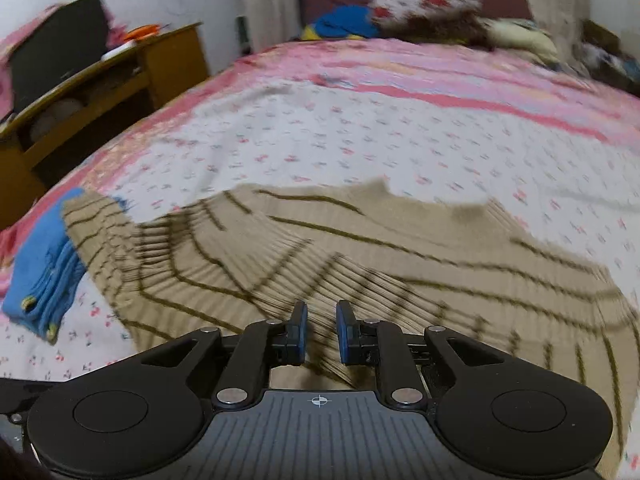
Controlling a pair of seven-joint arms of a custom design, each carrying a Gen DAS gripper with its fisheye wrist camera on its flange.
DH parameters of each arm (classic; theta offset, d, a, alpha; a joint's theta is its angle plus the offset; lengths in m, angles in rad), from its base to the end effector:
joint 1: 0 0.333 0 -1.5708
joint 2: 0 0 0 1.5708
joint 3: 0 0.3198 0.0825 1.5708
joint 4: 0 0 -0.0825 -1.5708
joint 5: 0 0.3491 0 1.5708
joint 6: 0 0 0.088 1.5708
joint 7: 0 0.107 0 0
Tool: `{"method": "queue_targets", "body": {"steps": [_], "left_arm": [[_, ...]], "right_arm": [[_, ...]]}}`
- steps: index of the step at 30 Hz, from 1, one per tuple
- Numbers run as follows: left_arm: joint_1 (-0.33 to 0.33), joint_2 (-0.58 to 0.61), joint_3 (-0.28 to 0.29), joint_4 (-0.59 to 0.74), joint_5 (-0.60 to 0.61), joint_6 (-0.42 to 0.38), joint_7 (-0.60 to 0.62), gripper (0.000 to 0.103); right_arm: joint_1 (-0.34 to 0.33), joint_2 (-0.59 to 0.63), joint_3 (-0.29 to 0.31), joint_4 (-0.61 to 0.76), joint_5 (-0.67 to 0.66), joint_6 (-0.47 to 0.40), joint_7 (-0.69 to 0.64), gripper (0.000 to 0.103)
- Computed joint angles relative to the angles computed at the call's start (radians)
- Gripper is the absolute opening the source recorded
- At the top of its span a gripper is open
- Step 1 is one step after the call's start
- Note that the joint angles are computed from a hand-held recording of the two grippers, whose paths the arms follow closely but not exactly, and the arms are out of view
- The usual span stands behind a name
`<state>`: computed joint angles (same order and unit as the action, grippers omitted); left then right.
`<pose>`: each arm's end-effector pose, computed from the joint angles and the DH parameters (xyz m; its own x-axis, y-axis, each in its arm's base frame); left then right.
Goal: Fold small clothes
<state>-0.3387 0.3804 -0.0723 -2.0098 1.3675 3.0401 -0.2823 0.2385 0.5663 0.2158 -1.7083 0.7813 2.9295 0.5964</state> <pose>0.5069 -0.2997 0.3293 0.0290 -0.9622 0.2707 -0.7660 -0.1954 -0.6124 0.6431 0.2365 0.3522 0.6212 -0.7790 -0.0852 -0.6001 -0.4029 -0.6911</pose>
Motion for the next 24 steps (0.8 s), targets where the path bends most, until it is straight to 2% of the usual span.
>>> {"method": "queue_targets", "body": {"steps": [3, 5, 6, 8, 11, 13, 15, 16, 18, 19, 22, 24], "left_arm": [[-0.006, -0.026, 0.013, -0.015, 0.048, -0.011, -0.063, 0.054], [-0.003, -0.055, 0.013, -0.034, 0.101, -0.036, -0.129, 0.054], [0.005, -0.070, 0.009, -0.045, 0.126, -0.047, -0.163, 0.054], [0.025, -0.103, -0.001, -0.078, 0.167, -0.077, -0.236, 0.054], [0.063, -0.148, -0.021, -0.130, 0.196, -0.121, -0.317, 0.054], [0.090, -0.174, -0.032, -0.161, 0.203, -0.148, -0.365, 0.055], [0.115, -0.189, -0.040, -0.176, 0.225, -0.161, -0.420, 0.055], [0.126, -0.202, -0.043, -0.186, 0.226, -0.174, -0.439, 0.054], [0.139, -0.243, -0.050, -0.212, 0.251, -0.220, -0.475, 0.054], [0.146, -0.272, -0.054, -0.230, 0.268, -0.244, -0.494, 0.055], [0.183, -0.361, -0.059, -0.291, 0.251, -0.306, -0.482, 0.057], [0.220, -0.393, -0.051, -0.314, 0.216, -0.311, -0.463, 0.057]], "right_arm": [[0.031, 0.024, -0.003, 0.014, -0.047, 0.033, -0.044, 0.026], [0.035, 0.043, 0.005, 0.035, -0.067, 0.020, -0.064, 0.026], [0.050, 0.053, -0.006, 0.045, -0.086, 0.017, -0.061, 0.026], [0.116, 0.069, -0.070, 0.048, -0.156, 0.048, -0.027, 0.025], [0.121, 0.073, -0.073, 0.046, -0.177, 0.070, 0.007, 0.015], [0.089, 0.060, -0.039, 0.034, -0.154, 0.072, 0.016, 0.008], [0.003, 0.041, 0.061, 0.014, -0.092, 0.060, -0.055, 0.008], [-0.022, 0.033, 0.092, 0.006, -0.052, 0.044, -0.118, 0.008], [0.003, 0.030, 0.061, 0.006, -0.080, 0.012, -0.108, 0.014], [0.011, 0.027, 0.056, -0.002, -0.073, 0.024, -0.118, 0.014], [-0.036, 0.011, 0.114, -0.027, 0.011, 0.035, -0.191, 0.016], [-0.074, -0.006, 0.157, -0.040, 0.094, 0.024, -0.246, 0.016]]}}
